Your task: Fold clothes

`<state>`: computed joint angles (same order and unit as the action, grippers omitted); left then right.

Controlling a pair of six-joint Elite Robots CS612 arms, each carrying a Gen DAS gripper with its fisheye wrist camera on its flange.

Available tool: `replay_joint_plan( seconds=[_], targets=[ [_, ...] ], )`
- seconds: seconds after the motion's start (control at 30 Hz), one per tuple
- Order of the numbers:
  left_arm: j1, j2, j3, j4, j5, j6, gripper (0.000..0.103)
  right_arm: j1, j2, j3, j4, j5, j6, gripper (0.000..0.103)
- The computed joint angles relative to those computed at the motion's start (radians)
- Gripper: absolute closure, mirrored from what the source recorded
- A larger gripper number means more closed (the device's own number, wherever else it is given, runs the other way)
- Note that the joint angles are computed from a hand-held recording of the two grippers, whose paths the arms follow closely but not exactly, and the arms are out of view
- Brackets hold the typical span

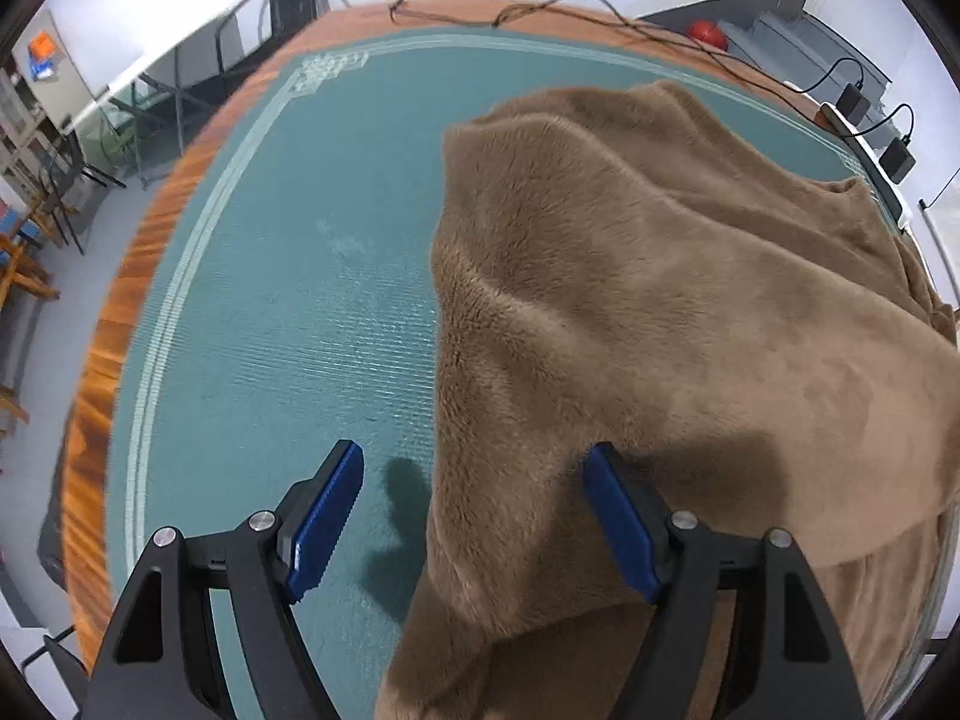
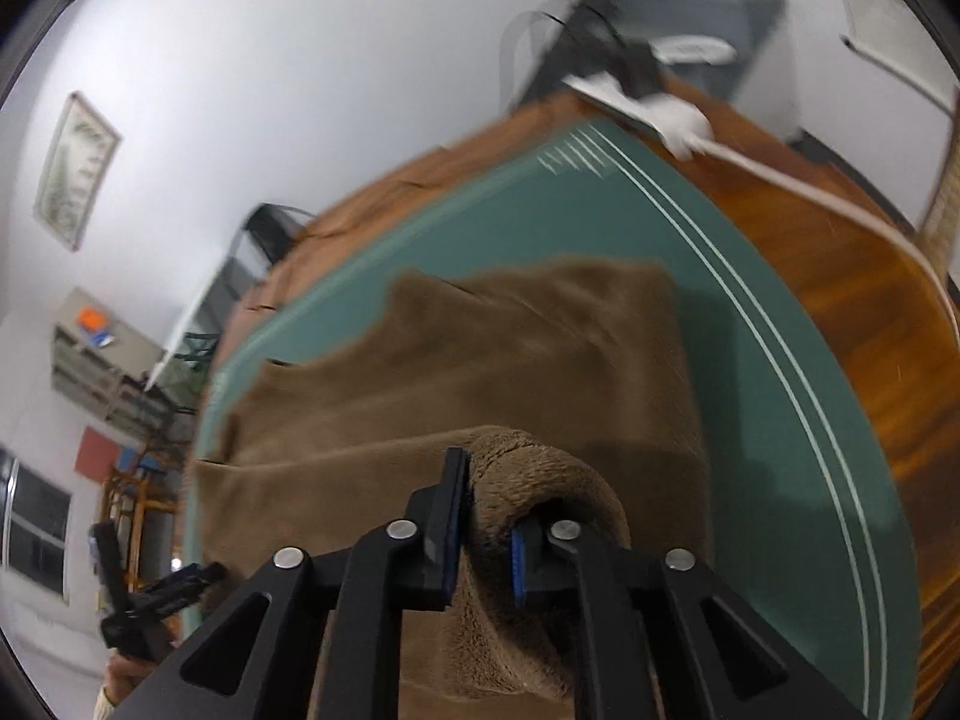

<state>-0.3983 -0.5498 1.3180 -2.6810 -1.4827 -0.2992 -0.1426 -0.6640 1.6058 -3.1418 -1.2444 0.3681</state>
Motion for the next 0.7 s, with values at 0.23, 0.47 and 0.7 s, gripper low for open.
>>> replay_joint_plan(
  seconds=[0.23,0.47,0.7],
  targets=[
    [0.020,0.010,-0.019,-0.006,-0.037,-0.012,0.016,0.000,0.009,0.013,-0.022,-0.088,0.026,0.016],
    [0.021,-0.029,0.027,-0.155,-0.002,-0.090,0.016,0.030,-0.014,0.040,-0.087,-0.157,-0.044,0.016],
    [0.006,0.021,-0.068,-0.113,-0.057,0.007,0.016,0.084,-0.003,-0.005,-0.002,-0.133,-0.261,0.016]
  ],
)
